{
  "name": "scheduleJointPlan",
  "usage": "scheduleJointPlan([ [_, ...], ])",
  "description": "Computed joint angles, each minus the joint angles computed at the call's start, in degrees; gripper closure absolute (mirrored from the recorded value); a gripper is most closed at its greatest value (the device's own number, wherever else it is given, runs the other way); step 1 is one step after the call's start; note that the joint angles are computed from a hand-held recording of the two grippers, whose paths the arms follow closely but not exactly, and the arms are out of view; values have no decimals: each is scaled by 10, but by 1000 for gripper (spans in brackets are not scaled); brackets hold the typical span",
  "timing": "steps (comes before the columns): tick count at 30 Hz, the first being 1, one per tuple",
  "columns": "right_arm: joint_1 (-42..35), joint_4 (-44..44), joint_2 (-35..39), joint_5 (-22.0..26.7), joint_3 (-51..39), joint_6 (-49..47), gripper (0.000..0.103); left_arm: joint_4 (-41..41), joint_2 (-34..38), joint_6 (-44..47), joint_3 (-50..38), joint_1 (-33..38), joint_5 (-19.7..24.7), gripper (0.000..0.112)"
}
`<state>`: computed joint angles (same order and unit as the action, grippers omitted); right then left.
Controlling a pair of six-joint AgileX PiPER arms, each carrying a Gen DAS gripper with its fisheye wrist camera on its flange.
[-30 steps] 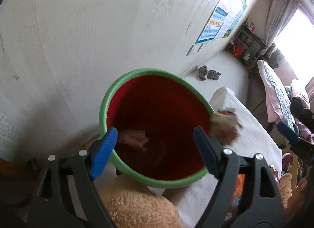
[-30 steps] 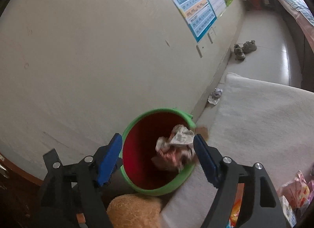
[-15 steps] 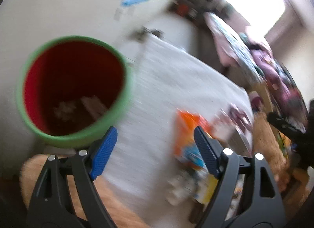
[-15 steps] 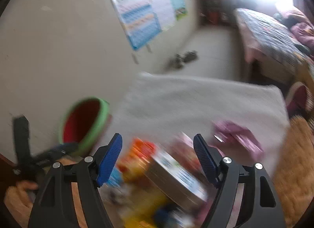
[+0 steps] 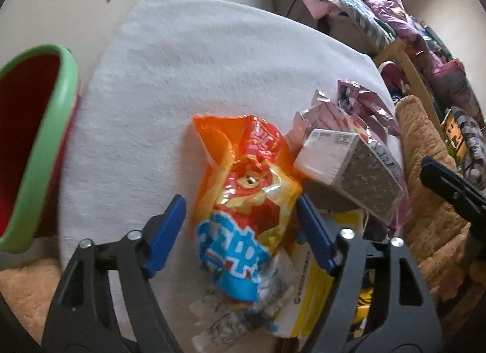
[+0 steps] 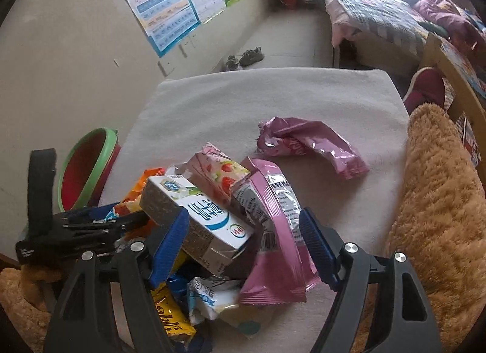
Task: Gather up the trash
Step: 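Grasp the orange chip bag with the left tool while the right tool reaches the pink wrapper, then close the right tool on the pink wrapper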
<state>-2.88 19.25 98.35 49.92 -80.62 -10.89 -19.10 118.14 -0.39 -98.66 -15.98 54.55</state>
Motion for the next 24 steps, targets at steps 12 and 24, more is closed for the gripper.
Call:
scheduleJointPlan([
  [12,-16,-18,16,5,-5,29,26,21,-60,-35,59,31,-47,54],
  [24,-4,-150,113,69,-163,50,13,18,-59,-28,80,41,-57,54],
])
